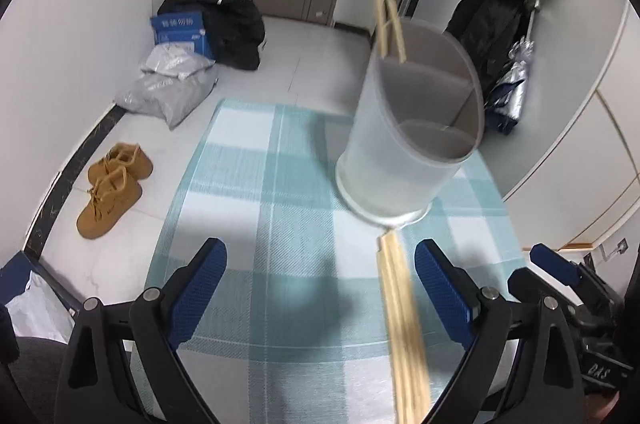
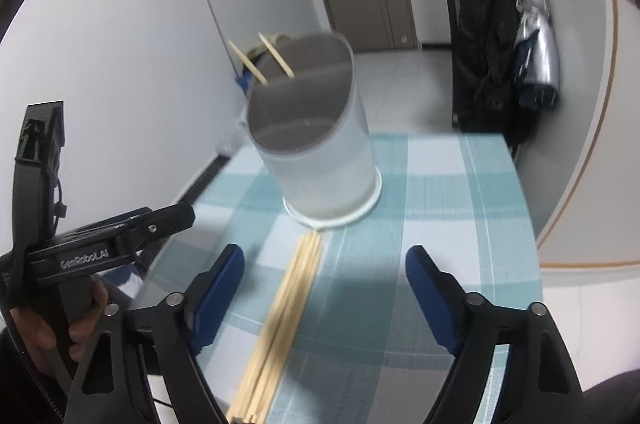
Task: Organize utensils
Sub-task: 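Reach the right gripper back to the chopsticks and grasp one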
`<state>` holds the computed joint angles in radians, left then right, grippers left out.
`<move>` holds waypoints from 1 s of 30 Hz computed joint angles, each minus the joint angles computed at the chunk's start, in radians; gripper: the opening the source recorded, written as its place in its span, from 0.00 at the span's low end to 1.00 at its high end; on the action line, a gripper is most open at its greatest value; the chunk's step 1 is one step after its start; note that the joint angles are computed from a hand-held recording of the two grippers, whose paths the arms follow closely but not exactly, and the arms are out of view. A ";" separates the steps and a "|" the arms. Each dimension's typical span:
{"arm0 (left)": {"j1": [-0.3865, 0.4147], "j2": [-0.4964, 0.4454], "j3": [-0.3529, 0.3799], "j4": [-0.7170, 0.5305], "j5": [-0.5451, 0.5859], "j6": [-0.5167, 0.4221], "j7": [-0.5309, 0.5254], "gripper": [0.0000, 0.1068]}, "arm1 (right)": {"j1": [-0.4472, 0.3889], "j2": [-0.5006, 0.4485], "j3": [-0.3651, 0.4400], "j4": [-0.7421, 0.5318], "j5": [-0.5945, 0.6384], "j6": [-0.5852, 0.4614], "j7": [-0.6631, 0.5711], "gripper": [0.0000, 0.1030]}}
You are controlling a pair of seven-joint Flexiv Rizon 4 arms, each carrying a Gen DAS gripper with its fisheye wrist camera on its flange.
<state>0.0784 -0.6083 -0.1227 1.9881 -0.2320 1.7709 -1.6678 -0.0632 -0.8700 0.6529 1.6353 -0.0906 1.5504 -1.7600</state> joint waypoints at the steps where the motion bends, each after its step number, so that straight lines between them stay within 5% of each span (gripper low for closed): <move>1: -0.003 -0.006 0.005 -0.004 -0.005 -0.004 -0.004 0.86 | 0.013 -0.004 -0.016 -0.016 -0.006 -0.034 0.010 0.70; 5: 0.011 -0.023 0.001 -0.023 -0.033 -0.043 -0.024 0.86 | 0.071 -0.016 -0.074 -0.078 0.009 -0.149 0.017 0.62; 14: -0.096 -0.045 0.146 -0.084 -0.078 -0.128 -0.080 0.86 | 0.205 -0.038 -0.206 -0.185 0.059 -0.327 0.020 0.46; 20: -0.008 -0.043 0.052 -0.083 -0.084 -0.151 -0.057 0.86 | 0.317 -0.010 -0.338 -0.165 0.057 -0.328 0.041 0.33; 22: 0.005 -0.042 0.038 -0.080 -0.087 -0.144 -0.055 0.86 | 0.340 -0.001 -0.361 -0.150 0.036 -0.316 0.036 0.21; 26: 0.026 -0.043 0.016 -0.078 -0.102 -0.145 -0.061 0.86 | 0.382 0.011 -0.405 -0.121 -0.006 -0.293 0.060 0.21; 30: 0.047 -0.042 -0.003 -0.073 -0.115 -0.140 -0.070 0.86 | 0.350 0.009 -0.359 -0.136 0.017 -0.318 0.067 0.21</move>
<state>0.1259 -0.6503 -0.1254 1.9151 -0.3470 1.6307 -1.7379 0.2865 -0.8609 0.2939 1.4996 -0.0740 1.2320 -1.6935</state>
